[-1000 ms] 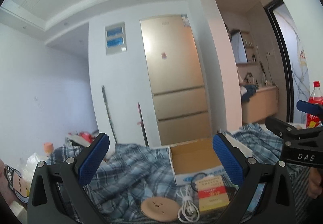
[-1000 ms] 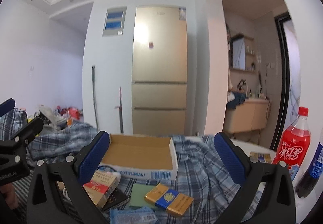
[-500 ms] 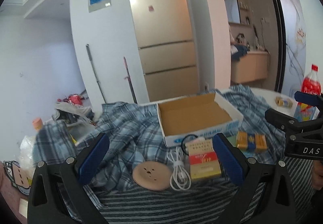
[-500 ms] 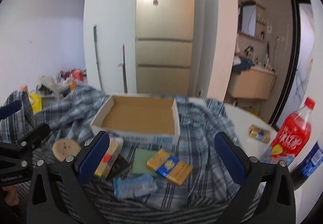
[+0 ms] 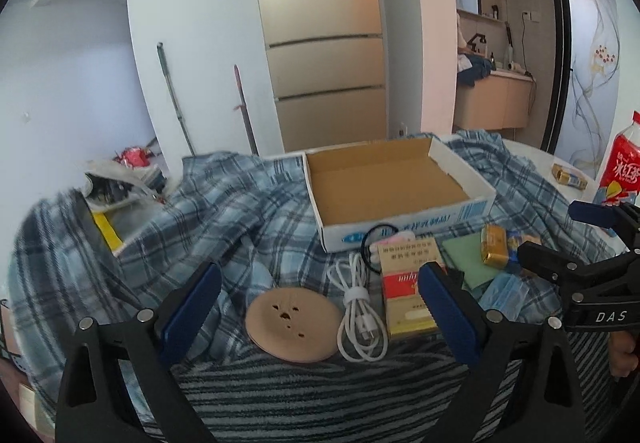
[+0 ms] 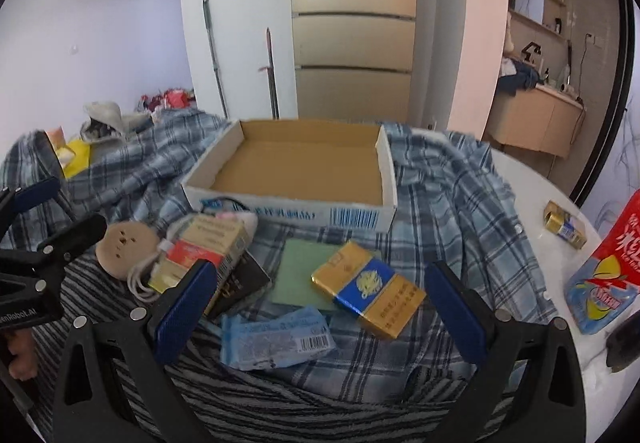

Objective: Organize soft objects
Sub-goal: 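Move the right gripper to the light-blue snack packet and close on it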

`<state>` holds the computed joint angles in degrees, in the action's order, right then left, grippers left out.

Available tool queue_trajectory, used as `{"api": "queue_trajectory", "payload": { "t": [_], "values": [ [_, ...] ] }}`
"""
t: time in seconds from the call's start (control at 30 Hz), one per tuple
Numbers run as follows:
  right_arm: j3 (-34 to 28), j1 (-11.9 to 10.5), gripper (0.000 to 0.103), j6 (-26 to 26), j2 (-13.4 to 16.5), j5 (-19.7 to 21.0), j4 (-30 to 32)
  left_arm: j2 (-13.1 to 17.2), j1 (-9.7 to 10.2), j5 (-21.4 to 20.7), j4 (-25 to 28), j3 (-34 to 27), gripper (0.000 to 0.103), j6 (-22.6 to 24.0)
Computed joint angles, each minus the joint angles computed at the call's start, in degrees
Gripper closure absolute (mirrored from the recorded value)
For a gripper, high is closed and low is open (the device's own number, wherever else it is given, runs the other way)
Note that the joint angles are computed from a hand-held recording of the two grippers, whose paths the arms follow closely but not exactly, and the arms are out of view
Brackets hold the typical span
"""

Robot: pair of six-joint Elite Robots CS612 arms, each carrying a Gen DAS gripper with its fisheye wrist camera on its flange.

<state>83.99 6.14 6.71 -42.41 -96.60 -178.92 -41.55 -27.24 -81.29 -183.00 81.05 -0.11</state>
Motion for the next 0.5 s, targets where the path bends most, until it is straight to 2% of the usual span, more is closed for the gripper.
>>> {"api": "queue_trajectory", "payload": {
  "t": [0.1,0.3,0.5],
  "values": [
    [-0.15,-0.50,0.000,0.44,0.13,2.31,2.04,0.47,0.05,-0.89,1.48,-0.39,0.003,0.21],
    [-0.76,-1.02,0.000,-0.45,0.56,5.73,4.68,1.17,0.26,-3.23,0.61,-0.38,0.003,0.42],
    [-1.14,-1.50,0.000,-0.82,0.91,8.69,6.76,1.66,0.65,-5.48,3.02,-1.16,0.003,-0.21]
  ]
}}
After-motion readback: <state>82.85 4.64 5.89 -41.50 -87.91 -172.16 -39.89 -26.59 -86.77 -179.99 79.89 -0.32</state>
